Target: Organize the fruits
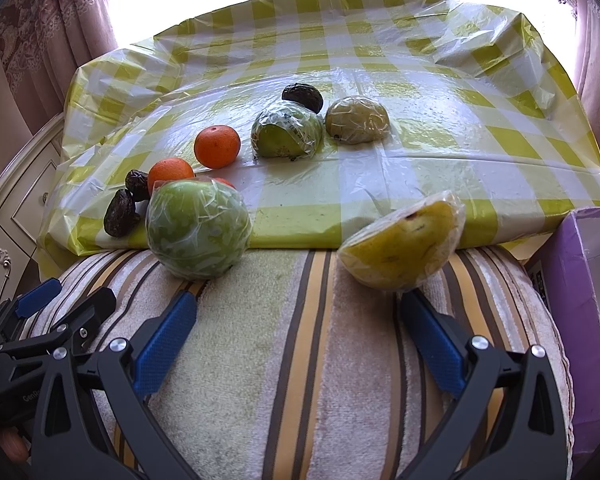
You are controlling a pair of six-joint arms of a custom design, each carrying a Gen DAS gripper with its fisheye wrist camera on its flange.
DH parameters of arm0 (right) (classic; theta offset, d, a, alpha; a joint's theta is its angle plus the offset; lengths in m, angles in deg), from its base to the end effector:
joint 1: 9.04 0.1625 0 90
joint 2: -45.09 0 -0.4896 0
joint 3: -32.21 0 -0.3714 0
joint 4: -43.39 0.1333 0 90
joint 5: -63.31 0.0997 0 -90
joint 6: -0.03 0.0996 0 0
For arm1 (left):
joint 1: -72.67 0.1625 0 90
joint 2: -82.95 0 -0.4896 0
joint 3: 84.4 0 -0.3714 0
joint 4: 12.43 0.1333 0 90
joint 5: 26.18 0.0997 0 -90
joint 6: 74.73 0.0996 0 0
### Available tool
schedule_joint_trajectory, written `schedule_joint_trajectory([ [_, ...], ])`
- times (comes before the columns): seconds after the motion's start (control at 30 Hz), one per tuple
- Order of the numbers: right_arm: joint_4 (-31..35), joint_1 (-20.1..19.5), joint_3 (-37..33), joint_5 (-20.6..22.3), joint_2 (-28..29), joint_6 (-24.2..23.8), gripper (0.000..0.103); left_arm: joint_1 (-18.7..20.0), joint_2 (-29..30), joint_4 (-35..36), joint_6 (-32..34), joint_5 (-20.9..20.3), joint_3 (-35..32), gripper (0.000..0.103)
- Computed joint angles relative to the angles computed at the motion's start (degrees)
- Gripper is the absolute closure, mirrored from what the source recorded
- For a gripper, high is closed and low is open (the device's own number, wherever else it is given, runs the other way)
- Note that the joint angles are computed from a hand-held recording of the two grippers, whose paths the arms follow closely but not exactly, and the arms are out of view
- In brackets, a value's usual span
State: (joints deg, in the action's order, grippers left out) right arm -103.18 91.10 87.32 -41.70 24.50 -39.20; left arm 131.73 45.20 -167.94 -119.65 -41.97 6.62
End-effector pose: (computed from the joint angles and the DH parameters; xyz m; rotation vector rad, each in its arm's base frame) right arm 0.2630 -0.8600 0.0725 1.0892 -2.5395 0.4296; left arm -0.1697 -0.7289 0.1592 -0.4017 1.9524 -1.0919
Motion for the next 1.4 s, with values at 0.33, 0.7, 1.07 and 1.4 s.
schedule_joint_trajectory([
  [0.33,-0.1,0.0,0.1,0.0,0.0,0.0,0.001,0.0,0.1,0.1,-0.1,0.0,-0.1,0.004],
  [0.7,-0.3,0.0,0.1,-0.2,0.1,-0.1,0.001,0.0,0.0,0.3,-0.2,0.1,-0.1,0.004],
  [1.07,0.5,-0.1,0.0,0.3,-0.1,0.2,0.001,0.0,0.1,0.2,-0.1,0.0,-0.1,0.004],
  [1.4,7.1,-0.4,-3.8,3.4,-0.1,2.5,0.001,-0.2,0.9,-13.8,13.5,1.4,-0.9,0.012],
])
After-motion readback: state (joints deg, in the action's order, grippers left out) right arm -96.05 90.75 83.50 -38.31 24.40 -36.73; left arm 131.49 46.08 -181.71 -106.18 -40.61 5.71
